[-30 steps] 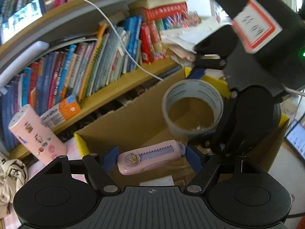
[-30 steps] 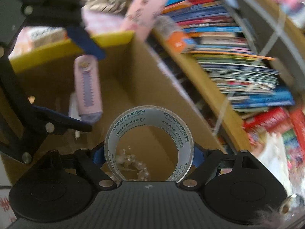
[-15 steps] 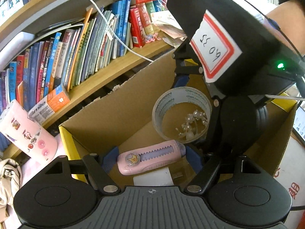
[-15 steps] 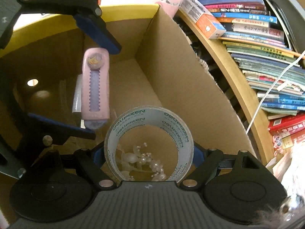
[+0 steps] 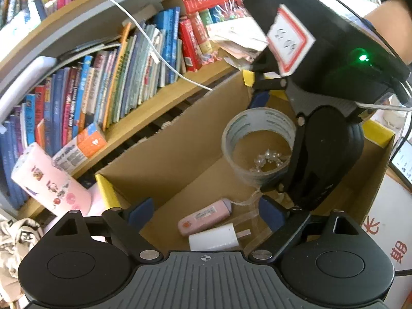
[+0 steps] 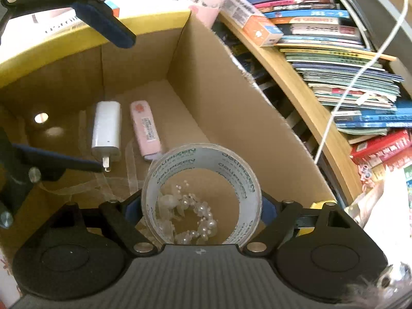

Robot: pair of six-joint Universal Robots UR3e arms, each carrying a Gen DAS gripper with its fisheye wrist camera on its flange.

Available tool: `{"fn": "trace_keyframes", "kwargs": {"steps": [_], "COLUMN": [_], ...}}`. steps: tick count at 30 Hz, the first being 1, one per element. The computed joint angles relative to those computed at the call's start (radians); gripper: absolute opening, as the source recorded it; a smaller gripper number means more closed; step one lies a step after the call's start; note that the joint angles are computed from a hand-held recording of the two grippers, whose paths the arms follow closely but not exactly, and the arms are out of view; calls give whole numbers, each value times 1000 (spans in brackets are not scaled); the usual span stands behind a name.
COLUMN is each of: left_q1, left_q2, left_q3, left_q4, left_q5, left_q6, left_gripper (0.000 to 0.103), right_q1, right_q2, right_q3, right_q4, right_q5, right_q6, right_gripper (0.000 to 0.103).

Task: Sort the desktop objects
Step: 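Lower both items into the yellow box and open both tools, then withdraw both tools from the yellow box back over the desk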

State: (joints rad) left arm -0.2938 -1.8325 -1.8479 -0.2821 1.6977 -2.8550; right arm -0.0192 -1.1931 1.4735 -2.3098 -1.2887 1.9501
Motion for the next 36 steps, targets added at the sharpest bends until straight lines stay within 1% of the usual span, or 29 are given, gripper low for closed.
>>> {"fn": "trace_keyframes", "kwargs": {"steps": [2,5,10,17,20,26,31,36], "left_q1": [-3,-7,-18,-40,-53,-73,-96,-102], "left_q2": [23,58,95,158,188,241,287,358], "left_q3": [-15,-37,-57,-100,-122,-172,-222,-271], "left_q4": [11,25,31,31,23,26,48,46], "left_q5": [10,19,38,60,72,97,142,168], "left_q6": [-8,-21,-36,-43,-41,-49,-93,-143], "left_gripper": [92,93,93,94,97,98,98,98], "right_q1": [-15,-35,-48,-91,-109,-136,-169,-209], "right_q2": [-26,-65,-101,-201,-243,-320,-376,-472], "right_q3": [21,45,71,149,175,229,257,328], "right_q4": [-2,7,10,28,42,33,51,69], "right_q5": [18,40,35,64,80,95,122,172], "right_q6": [5,13,23,0,-11,-28,-32,-43], "right_gripper": [86,89,89,90,91,92,92,92]}}
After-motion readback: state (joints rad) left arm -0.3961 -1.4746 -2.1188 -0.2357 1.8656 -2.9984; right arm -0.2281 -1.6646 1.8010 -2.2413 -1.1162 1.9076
